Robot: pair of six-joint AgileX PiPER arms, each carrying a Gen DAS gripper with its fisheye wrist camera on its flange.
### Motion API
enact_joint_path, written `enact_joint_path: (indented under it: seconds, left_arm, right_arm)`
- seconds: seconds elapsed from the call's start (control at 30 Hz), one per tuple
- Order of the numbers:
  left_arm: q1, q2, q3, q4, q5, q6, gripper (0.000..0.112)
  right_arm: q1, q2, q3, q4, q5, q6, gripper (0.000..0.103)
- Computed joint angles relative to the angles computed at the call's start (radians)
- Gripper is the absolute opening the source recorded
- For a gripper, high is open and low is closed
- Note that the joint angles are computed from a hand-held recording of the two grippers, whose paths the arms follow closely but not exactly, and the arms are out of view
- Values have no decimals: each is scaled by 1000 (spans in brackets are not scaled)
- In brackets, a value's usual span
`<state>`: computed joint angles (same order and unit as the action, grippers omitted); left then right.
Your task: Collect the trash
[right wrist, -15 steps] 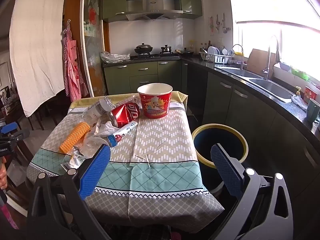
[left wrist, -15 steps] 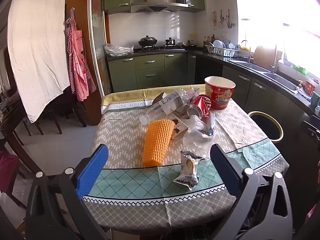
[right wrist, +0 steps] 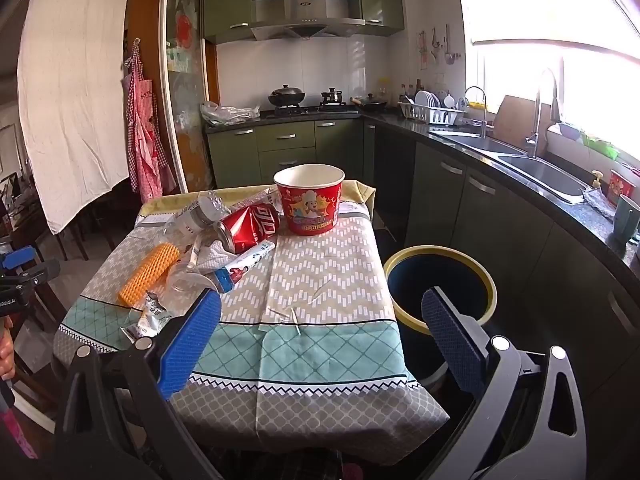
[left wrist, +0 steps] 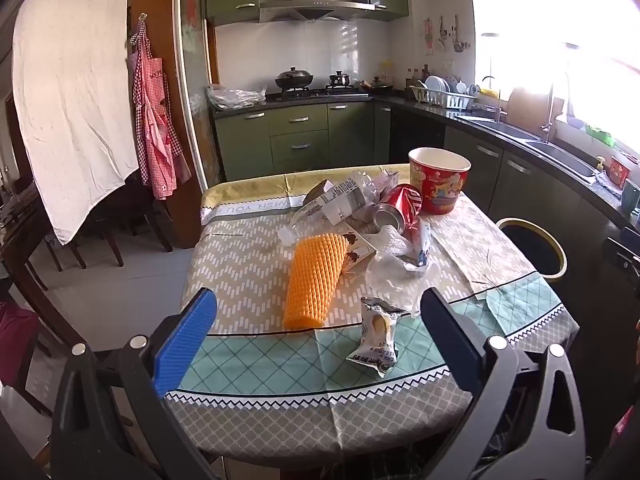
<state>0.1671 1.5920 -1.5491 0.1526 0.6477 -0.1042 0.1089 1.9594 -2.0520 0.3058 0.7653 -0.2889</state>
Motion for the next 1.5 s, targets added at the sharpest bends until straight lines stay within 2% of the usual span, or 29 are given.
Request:
enact_joint_path:
  seconds: [0.8,0.87,1.13,1.3,1.5]
  left_arm:
    - [2,-3,13,-7,-2,11,97]
    - [2,-3,14,-5,-3,10,97]
    - [-1,-2,12,1,-1,5,97]
    - [3,-2,15,-4,-2,11,97]
    - [3,0,24,-6,-10,17,97]
  right_arm:
    - [5,9,-11,-8,7,10,99]
    - [5,-5,29,1,-19,-3,99]
    - [7,9,-6,-10,4,12,99]
    - [9,4,33,1,-27,-5,99]
    - [9,-4,37,-1,-22,-1,99]
